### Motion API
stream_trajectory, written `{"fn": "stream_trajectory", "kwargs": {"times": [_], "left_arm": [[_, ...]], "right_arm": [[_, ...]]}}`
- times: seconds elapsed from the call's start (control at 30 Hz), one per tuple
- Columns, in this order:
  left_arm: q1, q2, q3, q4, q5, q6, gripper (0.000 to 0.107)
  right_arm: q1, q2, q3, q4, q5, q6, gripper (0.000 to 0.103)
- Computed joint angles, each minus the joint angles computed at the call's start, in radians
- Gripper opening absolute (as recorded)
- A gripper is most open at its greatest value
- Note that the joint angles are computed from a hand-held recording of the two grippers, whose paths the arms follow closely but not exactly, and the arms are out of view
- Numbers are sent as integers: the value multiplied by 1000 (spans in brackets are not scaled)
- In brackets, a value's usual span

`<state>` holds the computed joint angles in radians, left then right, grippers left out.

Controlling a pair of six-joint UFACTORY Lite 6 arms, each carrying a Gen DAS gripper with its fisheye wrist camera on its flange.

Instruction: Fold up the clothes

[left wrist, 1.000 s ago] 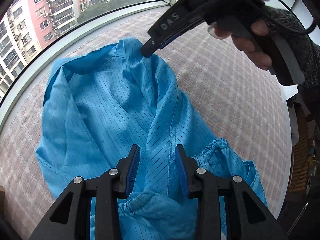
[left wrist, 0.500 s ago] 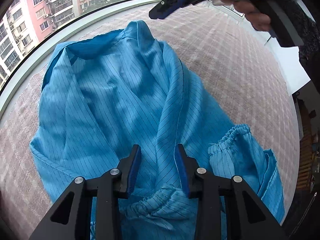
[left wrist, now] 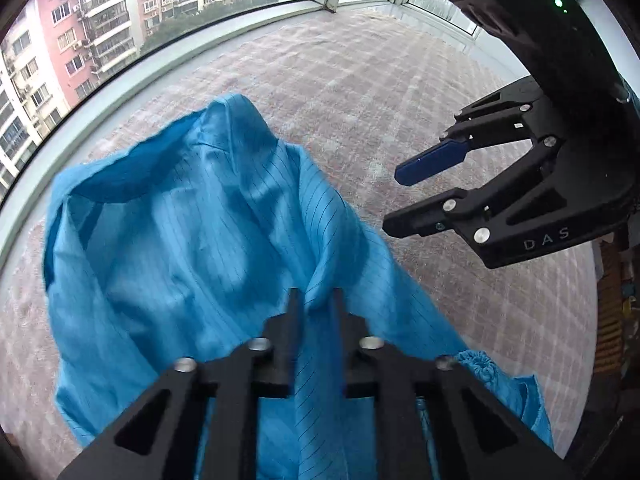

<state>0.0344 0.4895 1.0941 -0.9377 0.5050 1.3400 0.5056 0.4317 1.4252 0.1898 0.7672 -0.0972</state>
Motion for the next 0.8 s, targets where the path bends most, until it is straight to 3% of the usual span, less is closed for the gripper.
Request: {"fn": "stream_trajectory", "kwargs": {"times": [0.3,0.43,0.53,0.63,0.8], "left_arm": [[141,6,16,-42,115,67,1],[137,36,33,-30,92,53,3],[179,41,36,-63,127,75,6],[220,40,44,-70,172,82,6],[216,26,18,-81,150,96,6]], "right_arm": [[-37,80,93,224,44,-180,43],[-4,147,181,156,16,-77,43],[-19,176,263,145,-19,-5,43],[2,242,374,172,-10,11,16],[30,461,673,187,111,63,15]]}}
